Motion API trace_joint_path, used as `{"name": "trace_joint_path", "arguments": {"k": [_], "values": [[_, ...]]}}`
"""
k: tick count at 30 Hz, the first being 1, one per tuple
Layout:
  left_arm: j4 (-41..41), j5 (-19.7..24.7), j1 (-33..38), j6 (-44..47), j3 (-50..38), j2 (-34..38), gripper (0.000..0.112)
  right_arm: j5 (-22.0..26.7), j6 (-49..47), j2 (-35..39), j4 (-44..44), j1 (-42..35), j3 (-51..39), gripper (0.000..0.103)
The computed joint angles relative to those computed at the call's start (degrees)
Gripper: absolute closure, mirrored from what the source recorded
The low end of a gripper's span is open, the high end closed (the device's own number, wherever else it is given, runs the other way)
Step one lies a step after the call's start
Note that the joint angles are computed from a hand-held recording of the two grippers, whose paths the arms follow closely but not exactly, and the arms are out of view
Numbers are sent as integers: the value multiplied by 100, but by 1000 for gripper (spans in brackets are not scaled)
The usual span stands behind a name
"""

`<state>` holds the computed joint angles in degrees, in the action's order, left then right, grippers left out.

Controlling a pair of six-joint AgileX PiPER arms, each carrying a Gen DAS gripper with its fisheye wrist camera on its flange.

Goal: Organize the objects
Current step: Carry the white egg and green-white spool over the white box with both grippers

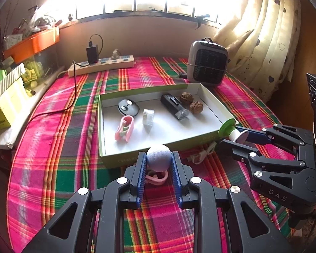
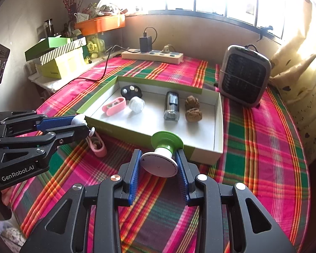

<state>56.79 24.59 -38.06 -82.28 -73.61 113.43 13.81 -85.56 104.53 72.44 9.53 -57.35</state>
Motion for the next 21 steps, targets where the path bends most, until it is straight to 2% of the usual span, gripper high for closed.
{"name": "trace_joint_path", "arguments": {"k": [15,21], "values": [[-716,-86,486,898,-635,370,91,251,1797,588,-1828,64,-1093,69],[-896,-103,695,1158,-879,510,91,453,2245,864,-2269,52,-1591,69]]}}
